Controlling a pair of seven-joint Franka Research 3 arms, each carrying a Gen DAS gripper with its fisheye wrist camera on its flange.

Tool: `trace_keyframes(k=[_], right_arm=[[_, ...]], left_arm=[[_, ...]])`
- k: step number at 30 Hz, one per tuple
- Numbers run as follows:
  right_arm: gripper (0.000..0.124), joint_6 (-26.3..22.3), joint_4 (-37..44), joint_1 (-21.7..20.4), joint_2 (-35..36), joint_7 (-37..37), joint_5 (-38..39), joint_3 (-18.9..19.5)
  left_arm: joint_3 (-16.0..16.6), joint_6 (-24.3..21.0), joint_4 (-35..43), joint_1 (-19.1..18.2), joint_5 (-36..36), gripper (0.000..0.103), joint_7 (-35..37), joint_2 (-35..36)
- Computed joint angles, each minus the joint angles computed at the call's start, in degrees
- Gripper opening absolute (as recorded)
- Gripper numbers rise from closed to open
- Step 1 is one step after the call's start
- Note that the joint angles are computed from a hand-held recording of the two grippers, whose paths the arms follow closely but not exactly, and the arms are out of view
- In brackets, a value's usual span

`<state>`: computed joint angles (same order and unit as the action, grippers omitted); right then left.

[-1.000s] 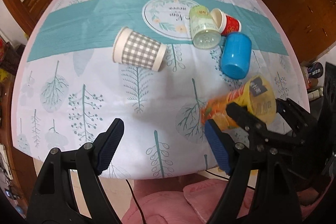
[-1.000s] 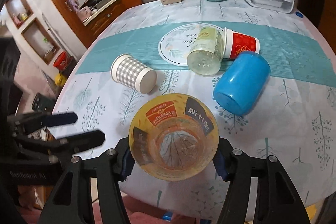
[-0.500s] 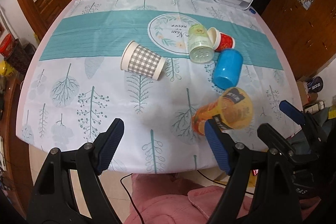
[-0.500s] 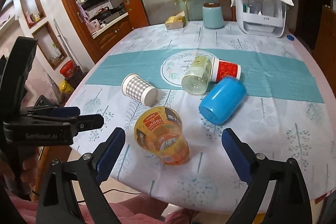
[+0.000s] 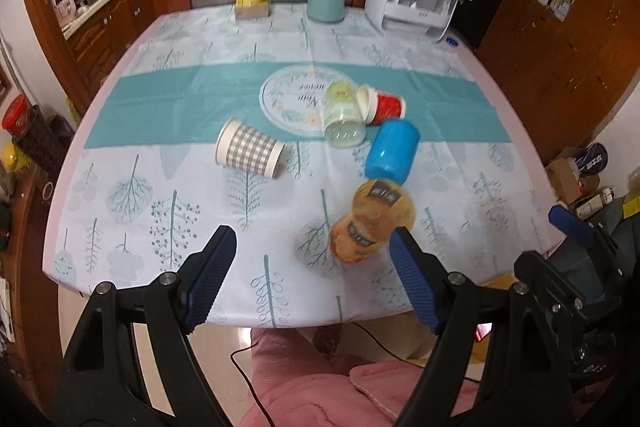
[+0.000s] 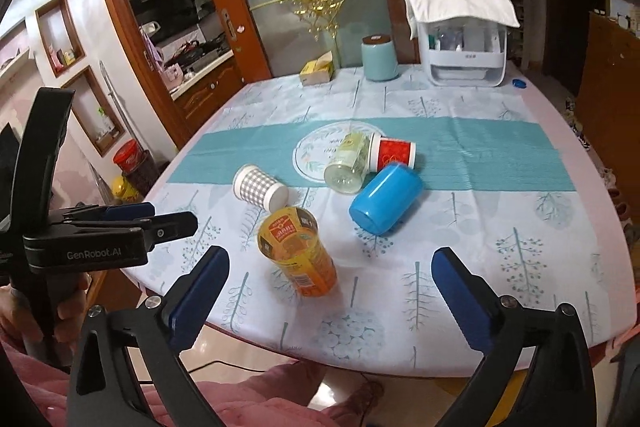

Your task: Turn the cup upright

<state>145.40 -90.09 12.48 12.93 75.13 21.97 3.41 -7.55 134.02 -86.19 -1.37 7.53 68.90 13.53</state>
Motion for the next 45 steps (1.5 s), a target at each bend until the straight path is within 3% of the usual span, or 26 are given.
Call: trace_keyframes(k=[3, 8, 10, 16, 19, 23, 26, 31, 45], right_arm=[[0.103, -2.8, 0.1, -0.5, -2.3, 1.0, 1.4, -0.1], [0.103, -8.8, 0.9, -0.5, -4.4, 4.8, 2.0, -0.4], [0.103, -8.1, -1.3, 0.4, -6.0, 7.3, -1.4, -0.7], [0.103, -0.3, -10.7, 2.4, -9.8, 16.1, -9.1, -0.4], [0.103, 2.9, -12.4, 2.8, -10.1, 16.0, -9.3, 0.0], [0.103, 6.2, -13.0, 3.3, -9.7, 16.1, -9.9, 0.3], [0.103, 5.9, -11.1, 3.5, -8.0, 17.0, -10.6, 0.2], [0.103, 3.7, -7.2, 3.6, -5.3, 16.7, -11.0, 0.0], [0.103, -0.3, -0.9, 2.8, -0.4, 15.0, -9.7, -0.7]], left_arm=[[0.2, 2.8, -1.9, -0.6, 1.8, 0.077, -2.2, -2.2], [1.3, 6.5, -6.6, -2.6, 11.1, 0.077, -11.5, -6.1], [1.2, 7.7, -8.9, -2.6, 13.3, 0.077, -14.3, -7.4], [0.8, 4.8, -12.9, -3.2, 21.8, 0.077, -22.0, -10.2], [0.5, 4.3, -14.5, -3.0, 23.8, 0.078, -24.0, -11.0], [0.5, 4.9, -15.3, -2.5, 25.4, 0.083, -25.1, -11.2], [0.6, 4.5, -15.1, -2.3, 27.5, 0.085, -27.1, -11.1], [0.6, 4.5, -14.3, -2.1, 27.4, 0.103, -27.3, -10.3], [0.8, 1.3, -7.4, -3.2, 23.9, 0.103, -22.9, -4.7]])
